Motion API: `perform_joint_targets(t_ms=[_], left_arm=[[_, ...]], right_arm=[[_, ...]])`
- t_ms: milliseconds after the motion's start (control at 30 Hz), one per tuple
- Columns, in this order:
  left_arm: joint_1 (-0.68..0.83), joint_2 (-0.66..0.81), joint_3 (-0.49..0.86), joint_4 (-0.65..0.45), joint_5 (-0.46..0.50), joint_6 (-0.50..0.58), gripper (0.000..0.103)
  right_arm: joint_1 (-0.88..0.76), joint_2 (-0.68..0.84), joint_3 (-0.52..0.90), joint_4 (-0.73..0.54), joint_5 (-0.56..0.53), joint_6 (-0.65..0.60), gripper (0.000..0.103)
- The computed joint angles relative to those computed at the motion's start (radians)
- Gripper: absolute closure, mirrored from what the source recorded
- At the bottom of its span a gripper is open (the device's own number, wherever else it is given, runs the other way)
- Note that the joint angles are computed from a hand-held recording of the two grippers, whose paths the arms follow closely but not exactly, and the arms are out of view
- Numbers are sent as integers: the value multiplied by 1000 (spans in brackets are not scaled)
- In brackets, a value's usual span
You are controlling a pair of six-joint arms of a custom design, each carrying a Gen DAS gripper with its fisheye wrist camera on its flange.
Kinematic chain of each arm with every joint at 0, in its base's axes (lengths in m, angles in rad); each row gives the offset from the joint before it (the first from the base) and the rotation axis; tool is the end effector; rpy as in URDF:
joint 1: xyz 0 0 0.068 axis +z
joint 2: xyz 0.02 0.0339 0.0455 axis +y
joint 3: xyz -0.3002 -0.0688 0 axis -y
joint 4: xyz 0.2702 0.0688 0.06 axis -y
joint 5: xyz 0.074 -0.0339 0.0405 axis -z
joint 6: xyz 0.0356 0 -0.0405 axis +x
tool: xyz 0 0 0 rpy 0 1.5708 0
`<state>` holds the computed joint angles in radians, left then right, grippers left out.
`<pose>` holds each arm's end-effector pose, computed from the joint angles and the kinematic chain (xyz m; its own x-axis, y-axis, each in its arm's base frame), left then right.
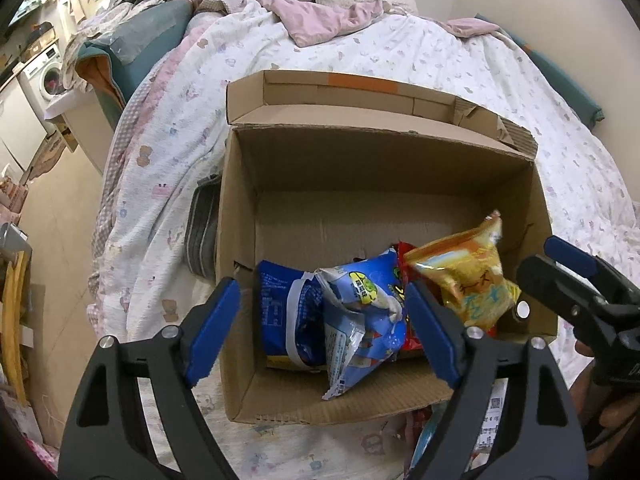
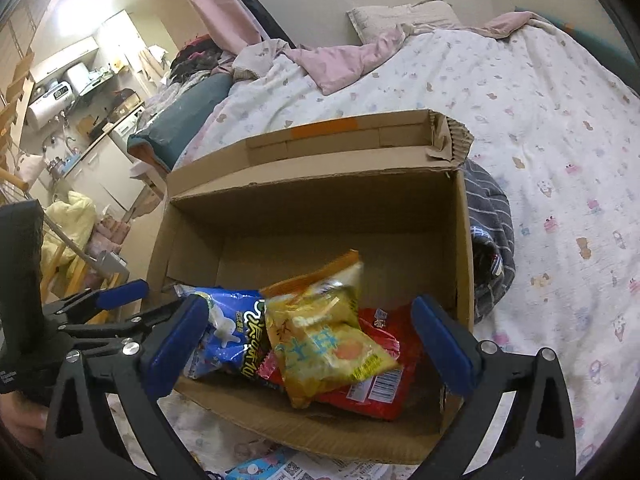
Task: Organize snacks
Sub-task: 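Open both grippers to drop the blue and yellow bags into the box, then withdraw both grippers from the box toward the snack pile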
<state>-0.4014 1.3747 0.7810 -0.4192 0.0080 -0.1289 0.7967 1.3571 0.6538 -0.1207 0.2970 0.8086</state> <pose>0.2549 -0.1085 0.2135 -0.8252 0.2106 -0.5241 0.2909 0.9538 -0.0748 0.1994 0.1891 0.1986 -0.7483 0.2240 -0.6244 -0.0051 0.9393 0.3430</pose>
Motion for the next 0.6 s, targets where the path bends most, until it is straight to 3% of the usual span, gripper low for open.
perform_joint_targets(t_ms=[267, 467, 600], left_arm=[[-1, -13, -5, -3, -3, 0, 21], [-1, -107, -49, -54, 17, 42, 21], [-55, -181, -72, -69, -45, 90, 21]], right_arm=[[-15, -19, -3, -26, -3, 9, 0], [15, -156, -55, -84, 4, 90, 0], [58, -246, -77, -127, 28, 159, 0]])
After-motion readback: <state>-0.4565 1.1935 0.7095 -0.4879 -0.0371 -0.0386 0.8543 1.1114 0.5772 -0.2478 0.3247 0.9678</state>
